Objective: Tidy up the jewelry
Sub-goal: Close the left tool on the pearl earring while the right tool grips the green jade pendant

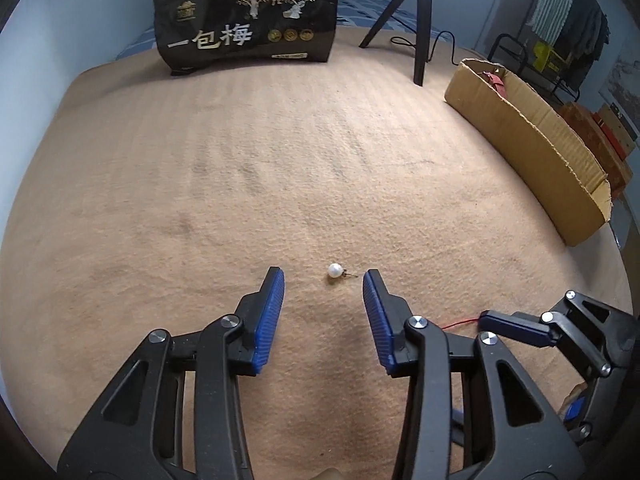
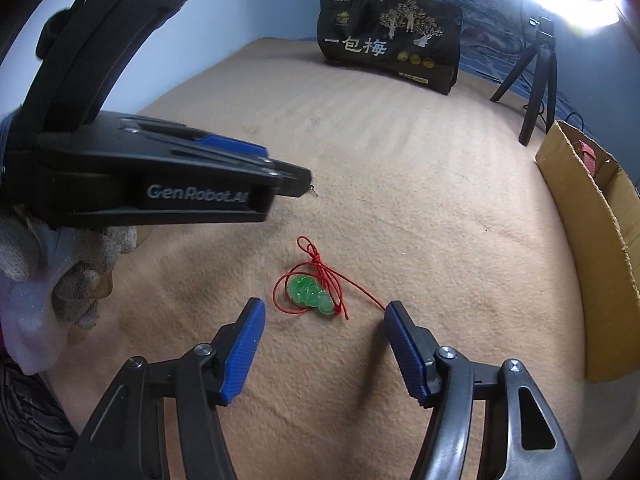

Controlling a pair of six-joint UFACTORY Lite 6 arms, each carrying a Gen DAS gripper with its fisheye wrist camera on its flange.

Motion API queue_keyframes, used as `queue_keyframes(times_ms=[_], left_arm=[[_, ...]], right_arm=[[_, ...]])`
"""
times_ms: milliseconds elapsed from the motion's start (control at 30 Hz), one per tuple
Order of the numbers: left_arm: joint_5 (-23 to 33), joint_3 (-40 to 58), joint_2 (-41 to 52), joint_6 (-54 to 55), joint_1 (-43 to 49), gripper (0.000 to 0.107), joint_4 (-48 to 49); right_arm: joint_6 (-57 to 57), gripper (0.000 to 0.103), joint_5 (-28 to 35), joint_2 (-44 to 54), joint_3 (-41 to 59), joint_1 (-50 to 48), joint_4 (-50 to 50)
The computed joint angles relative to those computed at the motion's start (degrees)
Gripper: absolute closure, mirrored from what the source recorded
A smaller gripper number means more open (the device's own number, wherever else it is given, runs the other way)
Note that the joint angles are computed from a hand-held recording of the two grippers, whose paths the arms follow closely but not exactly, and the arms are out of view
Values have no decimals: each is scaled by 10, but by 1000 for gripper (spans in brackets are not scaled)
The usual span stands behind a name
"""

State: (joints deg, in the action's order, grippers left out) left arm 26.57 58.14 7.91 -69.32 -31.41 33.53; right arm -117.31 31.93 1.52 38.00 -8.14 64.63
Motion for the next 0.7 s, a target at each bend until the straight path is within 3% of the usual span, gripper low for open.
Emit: queue_keyframes(times_ms=[433, 533, 700], left_arm=[[-30, 22, 46, 11, 12, 77, -2], [-32, 29, 53, 18, 14, 88, -9], [-31, 33, 58, 12, 9, 95, -4]], right_arm=[[-50, 44, -25, 25, 5, 23, 73], [-58, 50, -34, 29, 8, 31, 82], [-64, 65, -37, 31, 11, 36, 80]])
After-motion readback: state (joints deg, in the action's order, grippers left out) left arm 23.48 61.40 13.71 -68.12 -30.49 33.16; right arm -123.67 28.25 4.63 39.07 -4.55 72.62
